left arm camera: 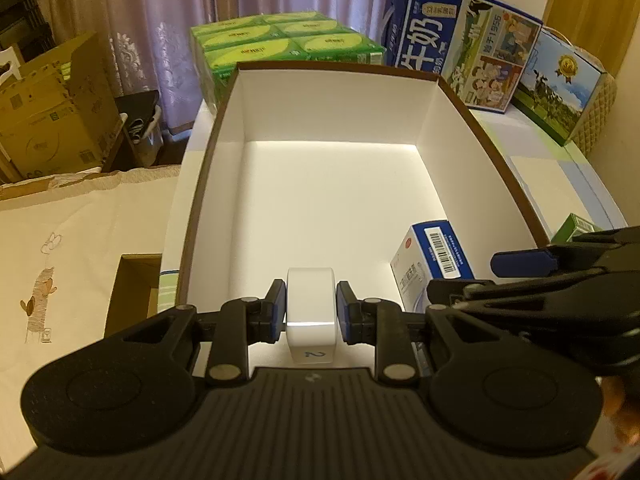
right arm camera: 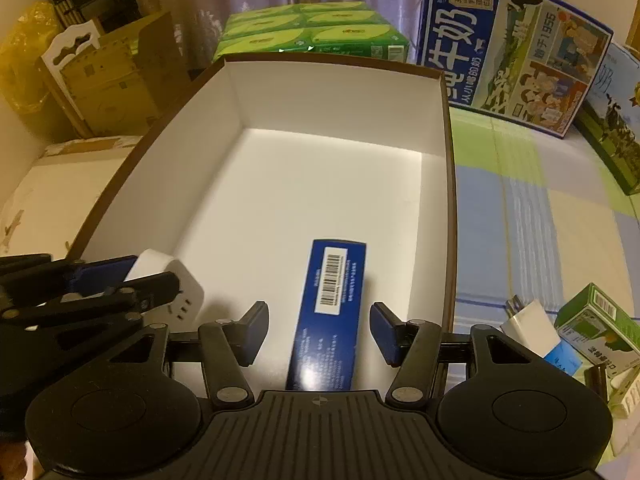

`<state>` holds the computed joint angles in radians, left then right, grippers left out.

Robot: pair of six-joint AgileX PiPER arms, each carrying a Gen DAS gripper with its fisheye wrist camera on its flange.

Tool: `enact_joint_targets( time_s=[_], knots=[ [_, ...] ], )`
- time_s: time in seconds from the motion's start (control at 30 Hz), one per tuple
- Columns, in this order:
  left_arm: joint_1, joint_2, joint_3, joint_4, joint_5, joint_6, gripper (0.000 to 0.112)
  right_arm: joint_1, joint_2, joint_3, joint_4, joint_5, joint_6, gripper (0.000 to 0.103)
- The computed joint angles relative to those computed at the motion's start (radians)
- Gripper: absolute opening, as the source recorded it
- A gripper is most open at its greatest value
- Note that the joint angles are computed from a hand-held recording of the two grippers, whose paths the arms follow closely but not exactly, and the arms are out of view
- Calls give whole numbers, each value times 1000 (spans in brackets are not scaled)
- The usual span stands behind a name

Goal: Organize rigid objects
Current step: 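Open the right tool to drop the blue box while the left tool releases the adapter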

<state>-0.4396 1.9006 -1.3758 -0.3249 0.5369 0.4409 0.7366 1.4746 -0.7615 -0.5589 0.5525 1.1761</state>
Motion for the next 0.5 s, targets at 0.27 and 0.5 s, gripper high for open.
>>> enact_joint_targets(
  time_s=[0.27, 0.5],
  knots=[
    [-11, 8, -23, 46, 4, -30, 36, 22, -65, 32, 31, 4, -45, 58],
    [-1, -40, 1, 57, 34, -46, 45, 57, -143, 67, 20, 33, -27, 65]
  ],
)
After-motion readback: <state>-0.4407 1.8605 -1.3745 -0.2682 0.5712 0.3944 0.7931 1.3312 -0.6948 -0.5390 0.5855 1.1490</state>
